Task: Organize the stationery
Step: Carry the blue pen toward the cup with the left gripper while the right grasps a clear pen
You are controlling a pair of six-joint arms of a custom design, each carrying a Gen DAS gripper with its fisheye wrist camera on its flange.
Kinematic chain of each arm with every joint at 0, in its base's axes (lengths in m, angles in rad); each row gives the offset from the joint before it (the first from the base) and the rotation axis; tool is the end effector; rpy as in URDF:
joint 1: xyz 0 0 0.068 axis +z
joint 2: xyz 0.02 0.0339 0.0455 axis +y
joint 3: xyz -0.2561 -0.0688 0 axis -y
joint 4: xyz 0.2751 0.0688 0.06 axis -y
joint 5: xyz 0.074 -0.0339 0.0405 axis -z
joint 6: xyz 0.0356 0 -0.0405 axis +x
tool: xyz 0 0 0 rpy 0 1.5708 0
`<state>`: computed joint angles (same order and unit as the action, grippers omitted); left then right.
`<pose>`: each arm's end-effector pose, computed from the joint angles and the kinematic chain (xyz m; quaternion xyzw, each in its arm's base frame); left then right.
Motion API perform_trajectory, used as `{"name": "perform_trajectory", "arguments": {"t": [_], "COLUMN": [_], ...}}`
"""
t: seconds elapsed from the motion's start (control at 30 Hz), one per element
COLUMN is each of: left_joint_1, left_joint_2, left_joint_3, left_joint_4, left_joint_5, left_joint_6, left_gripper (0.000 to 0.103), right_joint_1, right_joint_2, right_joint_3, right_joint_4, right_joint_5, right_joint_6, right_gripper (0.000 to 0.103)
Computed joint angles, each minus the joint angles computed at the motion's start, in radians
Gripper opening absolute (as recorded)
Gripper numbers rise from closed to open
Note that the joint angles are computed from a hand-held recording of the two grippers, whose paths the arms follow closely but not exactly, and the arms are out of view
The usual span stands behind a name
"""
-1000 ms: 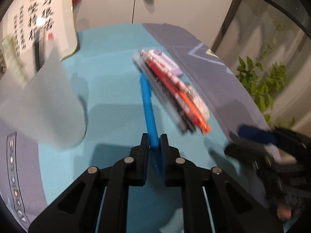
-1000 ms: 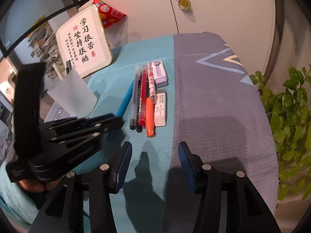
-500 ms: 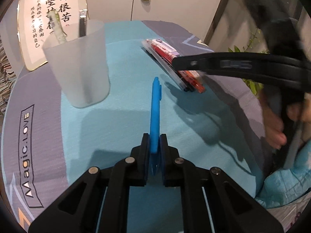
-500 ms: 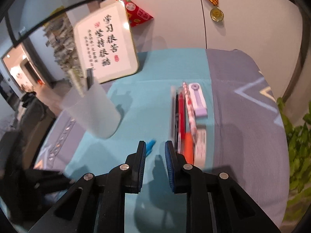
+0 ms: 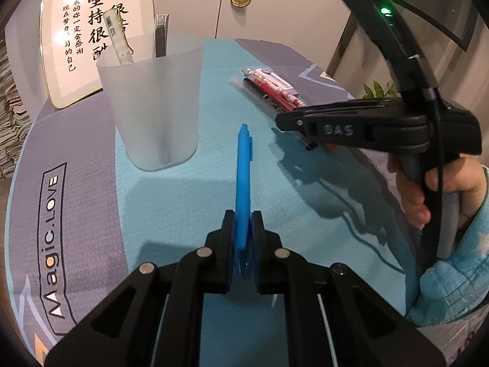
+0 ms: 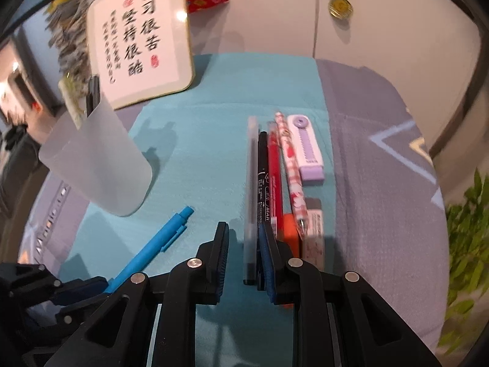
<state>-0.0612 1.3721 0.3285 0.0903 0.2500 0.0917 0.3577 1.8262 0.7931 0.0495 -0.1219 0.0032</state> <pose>0.2216 -0.0224 0.0685 0.1100 0.9396 -0.1142 0.3033 0.3148 0.1223 0.0647 -0.1858 0.9374 0.1092 0.2737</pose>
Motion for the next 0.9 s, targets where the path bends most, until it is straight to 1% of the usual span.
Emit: {"name": "perform_trajectory", "arguments": {"t": [0.07,0.1,0.17,0.2,0.23,0.27,0.33,0.4,0.47,0.53,0.57,0.8,0.9], "left_joint_1": [0.002,0.016,0.010,0.004,-0.002,-0.001,0.000,0.004,0.008,0.015,0.020,0.029,0.026], "left_joint_2": [0.006,-0.012,-0.002,0.002,0.012,0.015,0.014,0.024,0.021,0.011,0.000,-0.020,-0.031], "left_joint_3": [0.005,-0.004,0.002,0.004,0.008,0.009,0.006,0.009,0.003,-0.008,-0.015,-0.028,-0.037], "left_joint_4": [-0.001,-0.014,-0.017,-0.014,-0.011,-0.013,-0.009,0.002,0.009,0.010,0.007,-0.004,-0.004], "left_joint_5": [0.005,0.015,0.010,0.002,-0.006,-0.007,-0.006,0.002,0.002,0.001,0.003,0.002,-0.003], "left_joint_6": [0.000,0.011,0.007,0.006,0.006,0.012,0.010,0.006,0.003,0.008,0.011,0.007,0.005], "left_gripper": [0.008,0.012,0.018,0.018,0.018,0.017,0.017,0.010,0.008,0.008,0.008,0.008,0.008], "right_joint_1": [0.022,0.030,0.030,0.026,0.024,0.019,0.000,-0.012,-0.011,-0.004,0.000,0.034,0.028], "right_joint_2": [0.009,0.010,0.006,0.001,-0.004,-0.011,-0.025,-0.043,-0.043,-0.011,-0.002,0.026,0.028], "right_joint_3": [0.004,0.004,0.000,-0.005,-0.010,-0.017,-0.027,-0.042,-0.036,-0.005,-0.002,0.037,0.043], "right_joint_4": [0.011,0.015,0.012,0.007,0.005,0.001,-0.009,0.004,0.004,-0.017,-0.003,-0.007,-0.010], "right_joint_5": [0.044,0.062,0.071,0.072,0.071,0.060,-0.011,-0.047,-0.043,-0.046,-0.042,0.031,0.025], "right_joint_6": [-0.018,-0.031,-0.027,-0.015,-0.009,-0.004,0.003,0.010,0.007,-0.004,-0.006,-0.043,-0.057], "right_gripper": [0.023,0.023,0.023,0.021,0.014,0.010,0.010,0.010,0.010,0.010,0.010,0.010,0.010]}}
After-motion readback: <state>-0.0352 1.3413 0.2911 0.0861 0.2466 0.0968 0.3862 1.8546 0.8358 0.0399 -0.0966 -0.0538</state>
